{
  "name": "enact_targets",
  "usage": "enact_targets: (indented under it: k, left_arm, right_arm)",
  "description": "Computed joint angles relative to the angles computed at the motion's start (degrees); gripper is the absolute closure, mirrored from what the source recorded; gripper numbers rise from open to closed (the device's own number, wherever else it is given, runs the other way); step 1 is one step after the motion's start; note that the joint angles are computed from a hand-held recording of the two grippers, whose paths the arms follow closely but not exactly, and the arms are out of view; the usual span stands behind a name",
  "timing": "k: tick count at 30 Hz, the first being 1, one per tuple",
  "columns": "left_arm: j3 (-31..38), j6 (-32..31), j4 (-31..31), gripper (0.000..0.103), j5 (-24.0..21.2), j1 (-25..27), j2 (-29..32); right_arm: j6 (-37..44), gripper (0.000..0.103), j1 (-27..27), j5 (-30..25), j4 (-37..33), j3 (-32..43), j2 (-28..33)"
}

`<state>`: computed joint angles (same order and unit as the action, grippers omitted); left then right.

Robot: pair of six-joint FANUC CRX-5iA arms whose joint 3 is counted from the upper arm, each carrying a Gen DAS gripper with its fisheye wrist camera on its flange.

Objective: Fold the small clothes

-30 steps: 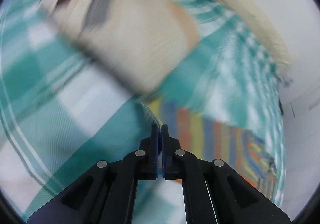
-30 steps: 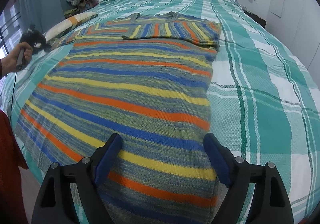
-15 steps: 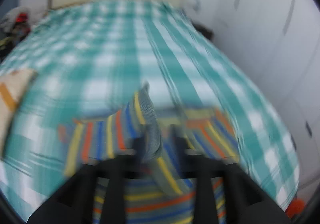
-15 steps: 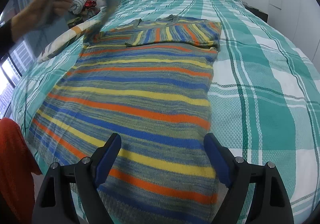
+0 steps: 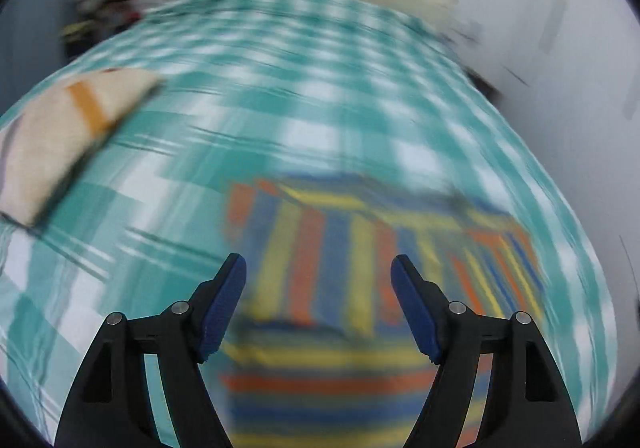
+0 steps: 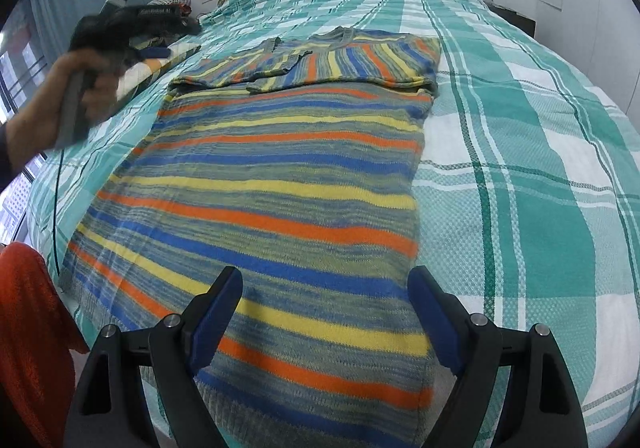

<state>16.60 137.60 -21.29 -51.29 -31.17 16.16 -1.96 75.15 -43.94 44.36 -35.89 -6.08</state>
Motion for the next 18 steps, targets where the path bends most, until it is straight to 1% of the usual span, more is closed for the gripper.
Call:
enact_targets:
  k: [1, 2, 3, 4, 5, 6, 7, 8, 9, 10, 11, 13, 14, 15, 16, 17, 18]
  left_arm:
    - [1.4, -0.4, -1.0, 0.029, -2.7, 0.4, 1.6]
    - [3.7, -2.6, -0.9, 0.035, -7.2, 0.7, 4.3]
    - [4.5, -6.1, 1.4, 0.048, -10.2, 1.7, 6.6]
    - [3.0, -9.7, 4.7, 0.051, -11.2, 3.0, 8.0]
    - [0.9, -10.3, 5.1, 0.051, -9.9, 3.2, 7.4]
    - [-2.6, -8.5, 2.6, 0.043, -5.9, 2.5, 4.8]
    - [-4.4, -6.9, 1.0, 0.035, -4.9, 2.1, 3.1]
    - [-4.9, -5.8, 0.3, 0.026, -5.7, 1.8, 2.3]
    - [-6.7, -5.7, 0.9, 0.026, -4.6, 1.9, 0.6]
    - [-10.3, -5.3, 1.8, 0.026, -2.1, 2.2, -2.5]
    - [-12.6, -4.3, 1.8, 0.025, -0.6, 2.2, -4.5]
    - [-18.2, -2.1, 2.1, 0.019, 2.3, 2.1, -9.1]
    - [-20.6, -0.5, 1.6, 0.017, 3.5, 1.7, -11.2]
    - [-22.7, 2.0, 0.4, 0.015, 4.3, 1.0, -12.8]
    - [-25.3, 5.1, -1.1, 0.015, 4.9, 0.3, -14.6]
    - [-27.4, 7.1, -1.8, 0.015, 5.7, 0.0, -15.9]
    - [-29.3, 9.0, -2.4, 0.015, 7.0, -0.4, -16.8]
  right_arm:
    - [0.2, 0.019, 0.1, -0.4, -0.2, 0.2, 0.2]
    - [0.4, 0.019, 0.1, -0.6, -0.4, 0.4, 0.2]
    - [1.7, 0.019, 0.2, -1.2, -1.7, 1.1, 0.2]
    - [3.3, 0.019, 0.1, -1.7, -3.7, 1.9, 0.0]
    - [5.6, 0.019, -0.2, -1.9, -6.2, 3.1, -0.9]
    - [7.8, 0.019, -0.7, -2.0, -7.8, 4.2, -1.5]
    - [10.7, 0.019, -1.1, -2.4, -9.6, 5.8, -1.8]
    - [14.5, 0.019, -1.9, -2.8, -12.1, 8.3, -1.6]
    - [19.5, 0.019, -3.6, -2.8, -16.1, 12.0, -0.9]
    - [24.1, 0.019, -5.5, -1.9, -20.1, 15.4, 0.1]
    - [29.2, 0.019, -8.4, 0.5, -25.2, 19.7, 1.6]
    - [33.6, 0.019, -12.4, 5.8, -31.1, 24.2, 4.0]
    - [37.1, 0.019, -15.9, 10.0, -37.5, 28.0, 7.0]
    - [39.5, 0.019, -18.2, 11.6, -42.1, 31.0, 9.5]
    - [39.9, 0.02, -20.2, 12.8, -45.1, 33.8, 12.5]
    - [40.1, 0.027, -22.4, 13.2, -48.3, 37.3, 16.2]
    - [41.0, 0.032, -24.3, 12.5, -52.0, 40.9, 19.9]
